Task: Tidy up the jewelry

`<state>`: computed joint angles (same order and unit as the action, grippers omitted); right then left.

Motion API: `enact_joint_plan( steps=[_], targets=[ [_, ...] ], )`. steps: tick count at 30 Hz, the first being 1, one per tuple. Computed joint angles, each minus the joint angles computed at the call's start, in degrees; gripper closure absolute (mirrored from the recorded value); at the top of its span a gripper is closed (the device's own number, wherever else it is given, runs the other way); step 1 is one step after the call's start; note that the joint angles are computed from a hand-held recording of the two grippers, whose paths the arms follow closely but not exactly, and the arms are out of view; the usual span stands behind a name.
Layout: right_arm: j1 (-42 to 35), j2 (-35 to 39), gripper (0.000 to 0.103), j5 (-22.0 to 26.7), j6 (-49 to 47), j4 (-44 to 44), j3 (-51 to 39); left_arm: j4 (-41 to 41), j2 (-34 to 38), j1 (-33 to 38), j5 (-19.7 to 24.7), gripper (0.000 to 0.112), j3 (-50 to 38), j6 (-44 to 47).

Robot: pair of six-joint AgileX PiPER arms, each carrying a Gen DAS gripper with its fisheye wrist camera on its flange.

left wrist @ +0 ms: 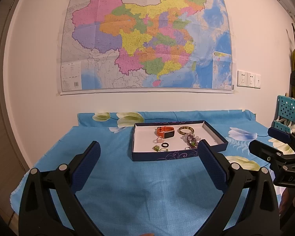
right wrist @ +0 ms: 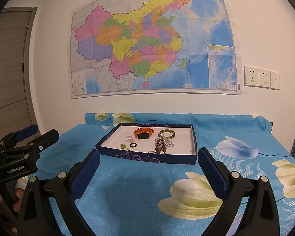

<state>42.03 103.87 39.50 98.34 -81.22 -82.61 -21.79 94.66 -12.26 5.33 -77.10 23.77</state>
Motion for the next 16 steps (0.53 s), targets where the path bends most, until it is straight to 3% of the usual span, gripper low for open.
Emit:
enact_joint_plan(
  steps=[3,8,10,12,14,16],
  targets=[
    [-0.06,0.07,0.007,-0.07,0.21,-0.08,0.05,5.27,0.27,-0.22,-0.27,0.015,-0.05,-5.14],
    [-0.3,0.25,0.007,-0.42,-0.14,0.43,0.02,2.58,0.95,-0.62,0.28,0.015,-0.48,-2.06],
    [-0.86,0.73,0.007,-0.92,-0.98,1.44,-0.48,7.12,1.82,-0.9,1.65,0.015,-1.58,-6.77],
    [-1.63,1.32,0.007,-1.45,-2.82,3.61,-1.12,9.43,3.66,-0.83,4.33,0.015,-3.77,-9.56],
    [-2.86,1.82,0.007,-2.59,-4.85,6.18,-1.55,5.03,5.6,-0.24,7.47,0.015,-6.16,-5.53],
    [-4.94,3.01,0.007,-3.3,-10.46,12.69,-3.24,5.82,9.48,0.53,13.26,0.015,-11.19,-7.1]
  ],
)
